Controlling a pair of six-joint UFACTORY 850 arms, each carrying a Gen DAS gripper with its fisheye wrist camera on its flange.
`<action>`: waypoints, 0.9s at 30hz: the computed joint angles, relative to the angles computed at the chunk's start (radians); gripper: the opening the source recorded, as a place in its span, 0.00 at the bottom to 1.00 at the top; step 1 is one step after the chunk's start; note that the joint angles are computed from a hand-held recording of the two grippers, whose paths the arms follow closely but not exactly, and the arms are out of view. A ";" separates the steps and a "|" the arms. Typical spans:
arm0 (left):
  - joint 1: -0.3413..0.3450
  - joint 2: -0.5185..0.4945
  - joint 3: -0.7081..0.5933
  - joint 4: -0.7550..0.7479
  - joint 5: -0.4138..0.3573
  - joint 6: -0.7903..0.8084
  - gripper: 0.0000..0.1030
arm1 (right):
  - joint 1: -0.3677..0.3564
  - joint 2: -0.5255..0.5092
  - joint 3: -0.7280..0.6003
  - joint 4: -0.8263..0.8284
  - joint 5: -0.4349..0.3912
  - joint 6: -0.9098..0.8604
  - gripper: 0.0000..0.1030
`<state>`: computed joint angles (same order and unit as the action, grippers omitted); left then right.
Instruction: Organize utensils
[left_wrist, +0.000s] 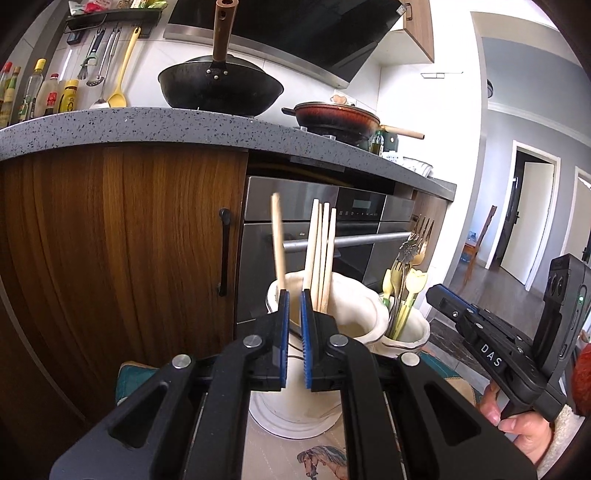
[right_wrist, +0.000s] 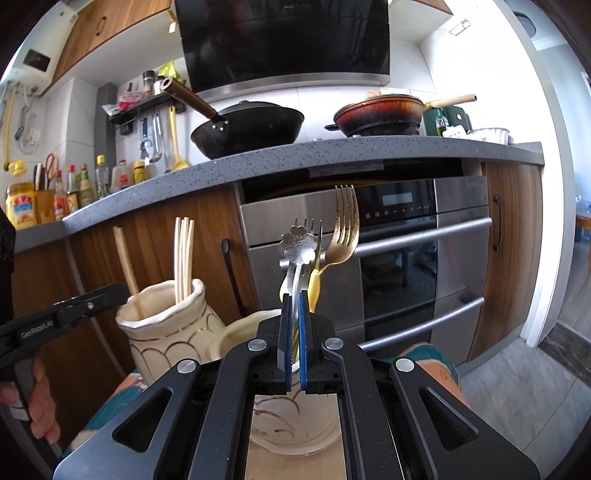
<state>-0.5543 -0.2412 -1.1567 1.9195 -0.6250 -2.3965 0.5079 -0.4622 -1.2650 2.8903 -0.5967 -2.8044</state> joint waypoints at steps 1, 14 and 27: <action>-0.001 0.002 -0.001 -0.008 0.001 0.010 0.09 | -0.001 0.003 0.005 -0.002 -0.002 0.003 0.04; -0.104 0.060 0.096 -0.176 -0.090 0.133 0.25 | 0.000 0.119 0.174 0.004 0.041 -0.058 0.07; -0.222 0.058 0.192 -0.156 -0.314 0.028 0.91 | 0.044 0.197 0.325 0.146 -0.111 -0.277 0.84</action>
<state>-0.7763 -0.1836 -0.9643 1.7634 -0.9393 -2.3689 0.5515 -0.2650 -0.9402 3.0362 -0.7078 -3.0817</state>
